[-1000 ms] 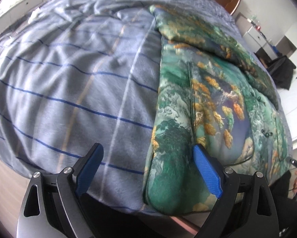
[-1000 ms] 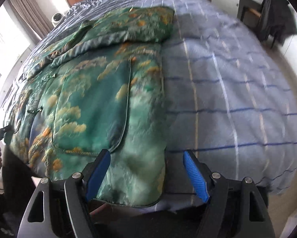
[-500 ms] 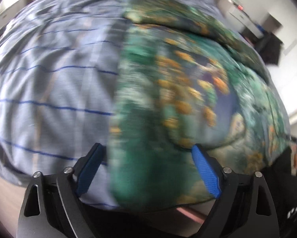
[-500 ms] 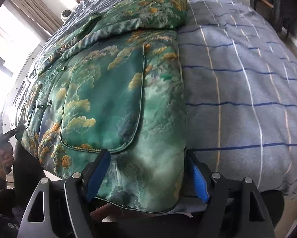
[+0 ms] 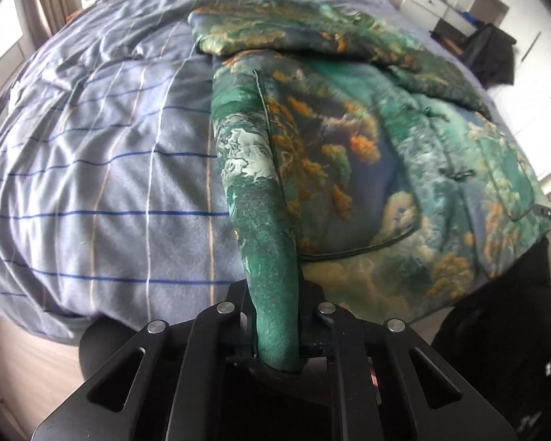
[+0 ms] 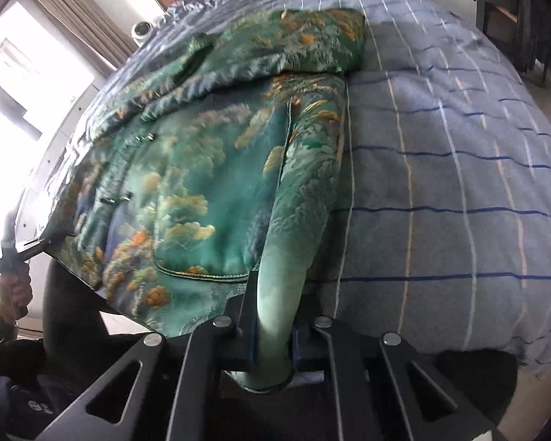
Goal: Fold large clothes
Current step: 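Grasp the hem with both tools and fold it up toward the collar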
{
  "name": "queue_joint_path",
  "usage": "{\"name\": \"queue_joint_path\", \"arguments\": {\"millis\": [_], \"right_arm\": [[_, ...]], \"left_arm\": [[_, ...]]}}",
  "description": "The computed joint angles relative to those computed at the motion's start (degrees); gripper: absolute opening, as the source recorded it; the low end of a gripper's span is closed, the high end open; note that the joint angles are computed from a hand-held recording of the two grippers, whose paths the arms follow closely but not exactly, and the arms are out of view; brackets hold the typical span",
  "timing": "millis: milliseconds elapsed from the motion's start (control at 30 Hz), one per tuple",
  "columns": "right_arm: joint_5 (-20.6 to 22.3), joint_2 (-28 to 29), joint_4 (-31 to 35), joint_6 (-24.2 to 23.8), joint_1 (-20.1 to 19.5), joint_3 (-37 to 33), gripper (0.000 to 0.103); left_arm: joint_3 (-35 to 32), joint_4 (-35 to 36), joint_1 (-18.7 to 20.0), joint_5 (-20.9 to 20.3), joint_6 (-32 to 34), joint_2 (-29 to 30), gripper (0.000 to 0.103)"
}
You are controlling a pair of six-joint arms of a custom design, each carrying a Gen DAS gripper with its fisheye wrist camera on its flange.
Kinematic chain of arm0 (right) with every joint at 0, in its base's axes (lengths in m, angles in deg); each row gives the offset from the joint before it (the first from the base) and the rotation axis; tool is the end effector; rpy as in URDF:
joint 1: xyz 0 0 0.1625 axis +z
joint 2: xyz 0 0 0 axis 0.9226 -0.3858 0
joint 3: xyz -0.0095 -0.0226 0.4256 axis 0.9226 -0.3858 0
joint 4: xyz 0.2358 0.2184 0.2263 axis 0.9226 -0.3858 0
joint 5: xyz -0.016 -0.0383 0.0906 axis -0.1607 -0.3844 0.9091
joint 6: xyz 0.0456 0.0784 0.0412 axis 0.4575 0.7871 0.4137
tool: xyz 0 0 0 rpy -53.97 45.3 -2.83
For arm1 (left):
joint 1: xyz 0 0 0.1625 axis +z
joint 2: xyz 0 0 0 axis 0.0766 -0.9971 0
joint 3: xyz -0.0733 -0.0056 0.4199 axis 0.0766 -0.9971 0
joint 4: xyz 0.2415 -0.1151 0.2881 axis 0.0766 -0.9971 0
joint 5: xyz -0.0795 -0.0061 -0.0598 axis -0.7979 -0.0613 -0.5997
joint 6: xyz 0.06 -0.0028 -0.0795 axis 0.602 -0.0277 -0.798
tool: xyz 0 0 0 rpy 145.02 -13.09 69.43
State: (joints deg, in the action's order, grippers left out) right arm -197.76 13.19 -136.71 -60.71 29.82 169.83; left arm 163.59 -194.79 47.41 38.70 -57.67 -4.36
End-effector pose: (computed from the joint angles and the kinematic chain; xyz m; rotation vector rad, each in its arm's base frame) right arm 0.1562 -0.5094 0.2768 0.3586 -2.6468 0.4207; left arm -0.1254 -0.4846 0.3245 0.1871 2.4522 -0.5191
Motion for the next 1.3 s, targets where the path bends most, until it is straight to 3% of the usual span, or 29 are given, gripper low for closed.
{"name": "queue_joint_path", "arguments": {"millis": [133, 333, 500, 667, 767, 867, 1033, 1100, 1200, 1267, 1300], "right_arm": [[0.87, -1.4, 3.68, 0.5, 0.13, -0.34, 0.012], [1.97, -4.85, 13.11, 1.9, 0.43, 0.01, 0.012], [10.05, -7.4, 15.54, 3.67, 1.39, -3.74, 0.011], [16.8, -3.16, 10.62, 2.92, 1.29, -11.8, 0.011], [16.57, 3.82, 6.29, 2.38, 1.98, -18.88, 0.011], [16.1, 12.42, 4.01, 2.98, 1.31, -28.78, 0.011], [12.6, 23.96, 3.92, 4.25, -0.82, -41.91, 0.011], [12.36, 27.36, 4.87, 5.87, -2.22, -45.8, 0.011], [12.45, 30.17, 5.51, 8.59, -3.85, -48.19, 0.013], [15.04, 30.12, 6.36, 11.13, -4.99, -48.04, 0.018], [18.12, 29.78, 7.47, 12.46, -5.79, -48.23, 0.022]], "left_arm": [[2.02, 6.31, -2.54, -1.13, -1.78, -3.91, 0.01], [4.85, 13.43, -6.8, -7.78, -6.22, -12.69, 0.01], [2.35, 2.81, -7.28, -8.95, -3.29, -16.53, 0.01], [-6.12, -9.92, -3.25, -5.77, 5.81, -7.72, 0.01], [-12.68, -15.02, 0.41, -4.31, 7.82, -0.13, 0.01], [-22.72, -18.6, 6.71, -4.69, 10.29, 10.2, 0.01], [-34.11, -15.94, 12.88, -4.03, 7.93, 21.93, 0.013], [-37.88, -12.59, 14.42, -2.77, 6.71, 25.57, 0.019], [-39.73, -10.94, 15.68, -4.29, 6.32, 27.31, 0.027], [-39.26, -12.4, 16.42, -10.31, 6.89, 25.75, 0.057], [-38.71, -13.82, 16.68, -12.85, 7.61, 24.8, 0.063]]}}
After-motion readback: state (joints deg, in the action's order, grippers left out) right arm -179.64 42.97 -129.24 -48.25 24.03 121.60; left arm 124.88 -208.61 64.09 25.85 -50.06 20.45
